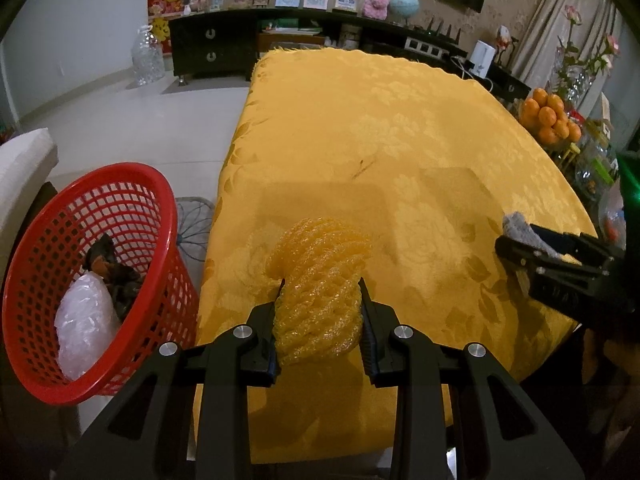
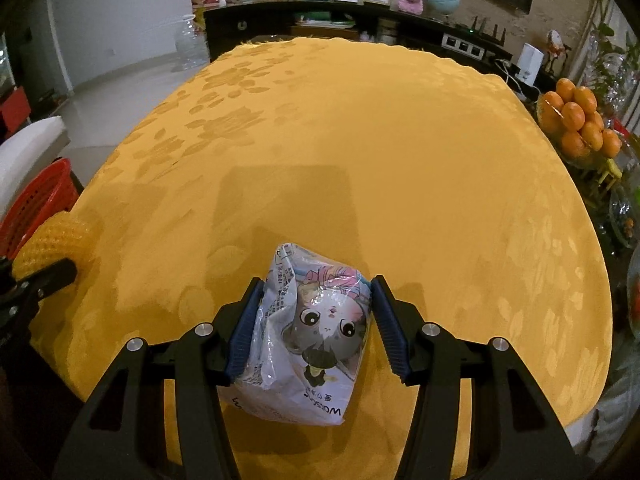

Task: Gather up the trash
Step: 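Carry the foam net and snack packet in both tools over the red basket, then open both tools to drop the net and packet into the basket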

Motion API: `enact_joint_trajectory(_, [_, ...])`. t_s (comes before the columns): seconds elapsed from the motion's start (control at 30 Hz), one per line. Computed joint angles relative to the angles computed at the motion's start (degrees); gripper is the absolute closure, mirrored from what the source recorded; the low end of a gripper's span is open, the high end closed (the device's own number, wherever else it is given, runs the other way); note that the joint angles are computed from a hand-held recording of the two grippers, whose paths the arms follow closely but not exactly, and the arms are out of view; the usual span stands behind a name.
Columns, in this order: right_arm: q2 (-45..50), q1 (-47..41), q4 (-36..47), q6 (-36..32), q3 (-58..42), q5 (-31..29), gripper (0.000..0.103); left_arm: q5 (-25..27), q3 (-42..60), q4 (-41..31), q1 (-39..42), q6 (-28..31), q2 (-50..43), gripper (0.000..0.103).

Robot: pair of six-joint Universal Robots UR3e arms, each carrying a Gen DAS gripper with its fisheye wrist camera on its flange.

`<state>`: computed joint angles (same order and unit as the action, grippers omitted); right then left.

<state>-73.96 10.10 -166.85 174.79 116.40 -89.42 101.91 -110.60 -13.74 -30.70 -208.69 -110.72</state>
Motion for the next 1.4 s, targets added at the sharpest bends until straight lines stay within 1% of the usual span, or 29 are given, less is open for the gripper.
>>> enact_joint_trajectory(0.1, [-0.1,0.5,0.2,-0.1,-0.1,0.2,0.05,0.0,-0.8,-0.1,0.3,-0.6,1.5,0.074])
enact_joint_trajectory(0.3, [-0.3,1.8,2.4,-0.8,-3.4,2.2,0.051,1.0,-5.4,0.0,3.3,-1.6,8.4,0.074])
enact_joint_trajectory(0.4, [0.2,4.0,4.3,-1.0,-7.5,3.4,0.051,1.9,-8.4,-1.2,5.9,-1.8,13.4,0.074])
enact_joint_trajectory(0.53, [2.5,7.5,8.2,-1.3,-15.5,6.0,0.051,3.2,-11.9,-5.8,10.6,-2.6,20.9,0.074])
enact_joint_trajectory(0.7, [9.1,12.5,16.0,-2.0,-30.9,11.1,0.051,3.7,-15.2,-11.4,16.3,-3.6,28.2,0.074])
enact_joint_trajectory(0.83, [16.0,16.0,24.0,-2.2,-45.1,15.0,0.051,2.8,-17.3,-14.0,20.0,-3.5,31.5,0.074])
enact_joint_trajectory(1.03, [27.4,21.1,34.8,-2.8,-66.0,14.2,0.051,1.3,-20.6,-15.5,24.1,-1.9,34.9,0.074])
enact_joint_trajectory(1.13, [30.8,22.0,39.0,-2.6,-72.5,15.3,0.05,0.5,-22.5,-15.1,25.5,-1.6,36.1,0.074])
enact_joint_trajectory(1.17, [32.9,22.3,41.7,-2.5,-76.4,16.2,0.048,0.2,-23.1,-14.8,25.8,-1.4,36.4,0.073])
enact_joint_trajectory(1.23, [35.0,22.5,44.6,-2.4,-80.7,17.5,0.045,-0.7,-24.3,-14.6,26.9,-1.0,37.6,0.067])
enact_joint_trajectory(1.27, [35.1,22.4,45.5,-2.2,-81.1,18.5,0.041,-0.8,-24.8,-14.6,27.1,-1.0,38.0,0.064])
enact_joint_trajectory(1.3, [35.8,22.3,46.6,-1.9,-82.7,19.3,0.036,-1.1,-25.4,-14.7,27.6,-1.0,38.8,0.06])
enact_joint_trajectory(1.33, [36.3,22.2,47.4,-1.2,-83.9,20.2,0.034,-1.3,-25.7,-14.6,27.9,-0.9,39.2,0.056])
enact_joint_trajectory(1.4, [36.2,21.9,48.0,-0.4,-84.2,21.2,0.033,-1.5,-26.4,-14.5,28.3,-0.9,40.3,0.051])
